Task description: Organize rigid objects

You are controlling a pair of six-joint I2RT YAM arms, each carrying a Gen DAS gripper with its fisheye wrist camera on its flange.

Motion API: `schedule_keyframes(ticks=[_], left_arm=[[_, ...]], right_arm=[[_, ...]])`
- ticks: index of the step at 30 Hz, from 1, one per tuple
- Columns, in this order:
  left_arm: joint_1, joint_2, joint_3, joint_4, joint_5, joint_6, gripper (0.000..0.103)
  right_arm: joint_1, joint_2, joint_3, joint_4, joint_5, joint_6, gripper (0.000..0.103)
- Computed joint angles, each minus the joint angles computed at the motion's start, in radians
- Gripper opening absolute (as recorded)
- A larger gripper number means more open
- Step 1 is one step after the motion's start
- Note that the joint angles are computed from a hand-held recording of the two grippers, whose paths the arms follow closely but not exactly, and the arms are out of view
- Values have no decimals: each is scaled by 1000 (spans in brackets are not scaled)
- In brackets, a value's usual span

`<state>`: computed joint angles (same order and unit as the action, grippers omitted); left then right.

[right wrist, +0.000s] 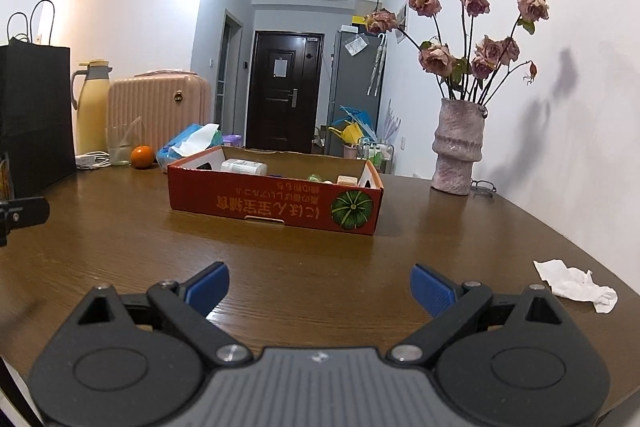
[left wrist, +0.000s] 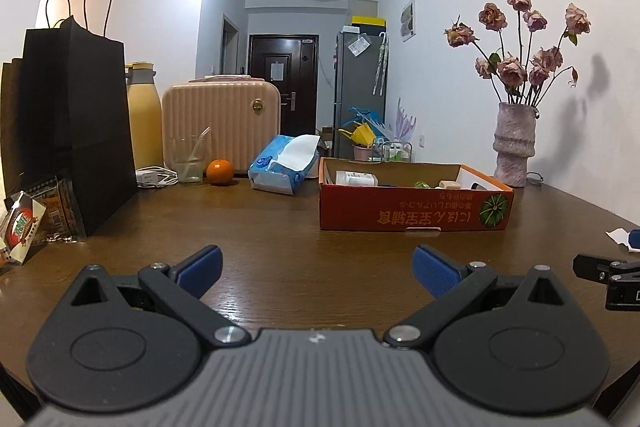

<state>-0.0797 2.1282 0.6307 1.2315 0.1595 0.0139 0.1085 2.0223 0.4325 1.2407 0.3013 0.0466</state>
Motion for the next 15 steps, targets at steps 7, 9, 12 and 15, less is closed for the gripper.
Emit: schedule_keyframes(ticks=[7,9,12,15], left_arm=[[21,-51,-67,42,56,-14,103],[24,-64,-82,47,75,-20,103],[23,-78,-99,57,86,-16,103],[21,-91,-111,65,90,-14,103]], right_arm=[[35,-66,-64,41,35,12,98],[46,-77,-78,53,44,12,98],[66,-87,-83,52,57,6,98],[77,-88,-90,57,62,4,98]])
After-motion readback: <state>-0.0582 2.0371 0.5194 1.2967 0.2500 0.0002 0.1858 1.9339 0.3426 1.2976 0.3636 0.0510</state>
